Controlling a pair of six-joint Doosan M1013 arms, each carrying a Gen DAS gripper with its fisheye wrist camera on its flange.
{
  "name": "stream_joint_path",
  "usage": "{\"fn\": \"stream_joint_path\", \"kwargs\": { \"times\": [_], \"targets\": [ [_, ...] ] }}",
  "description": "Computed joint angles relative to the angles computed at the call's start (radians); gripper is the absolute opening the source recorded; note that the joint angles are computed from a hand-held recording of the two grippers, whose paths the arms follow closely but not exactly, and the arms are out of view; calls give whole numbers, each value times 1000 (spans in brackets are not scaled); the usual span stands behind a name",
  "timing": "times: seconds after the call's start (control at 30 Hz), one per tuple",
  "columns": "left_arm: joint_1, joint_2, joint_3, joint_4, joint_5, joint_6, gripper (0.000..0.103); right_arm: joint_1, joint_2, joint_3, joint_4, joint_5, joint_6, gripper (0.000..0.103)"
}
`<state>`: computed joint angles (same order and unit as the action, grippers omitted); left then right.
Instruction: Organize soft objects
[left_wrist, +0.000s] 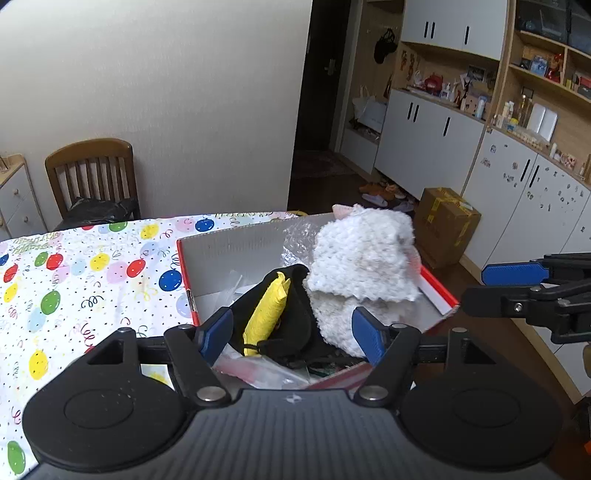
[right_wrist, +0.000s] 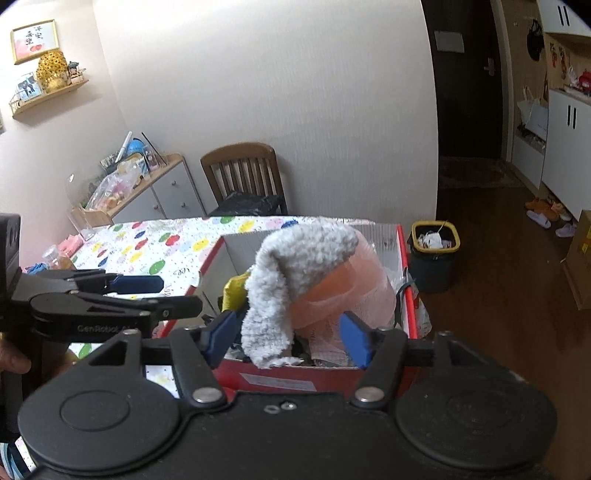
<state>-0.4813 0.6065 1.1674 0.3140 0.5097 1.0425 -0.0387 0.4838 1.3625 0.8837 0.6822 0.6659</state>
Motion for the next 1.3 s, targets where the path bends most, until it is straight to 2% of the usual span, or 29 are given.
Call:
{"fn": "stream_joint_path", "kwargs": {
  "times": [0.17,0.37,0.53,0.77,0.93,1.1,1.3],
  "targets": [
    [-13,-45,62,77,-41,-78,71,2,-31,39,49,-17,-58,77],
    [-28,-97,132,184,-85,-190,78,3,-71,94,133,-45,-146,87],
    [-42,-135,182,263,-104,-272,84,3,-100,138,198,-65,-208,101],
    [-53,-170,231,309,-117,-347,86,10,-140,203,277,-111,-288,103],
    [-61,-187,250,326,-104,-366,100,15,-157,235,321,-148,-308,103],
    [-64,-204,275,373,-118,-430,102,28,-173,270,384,-200,-367,103],
    [-72,-212,285,439,-109,-493,102,37,-185,292,417,-212,-380,103]
  ]
}}
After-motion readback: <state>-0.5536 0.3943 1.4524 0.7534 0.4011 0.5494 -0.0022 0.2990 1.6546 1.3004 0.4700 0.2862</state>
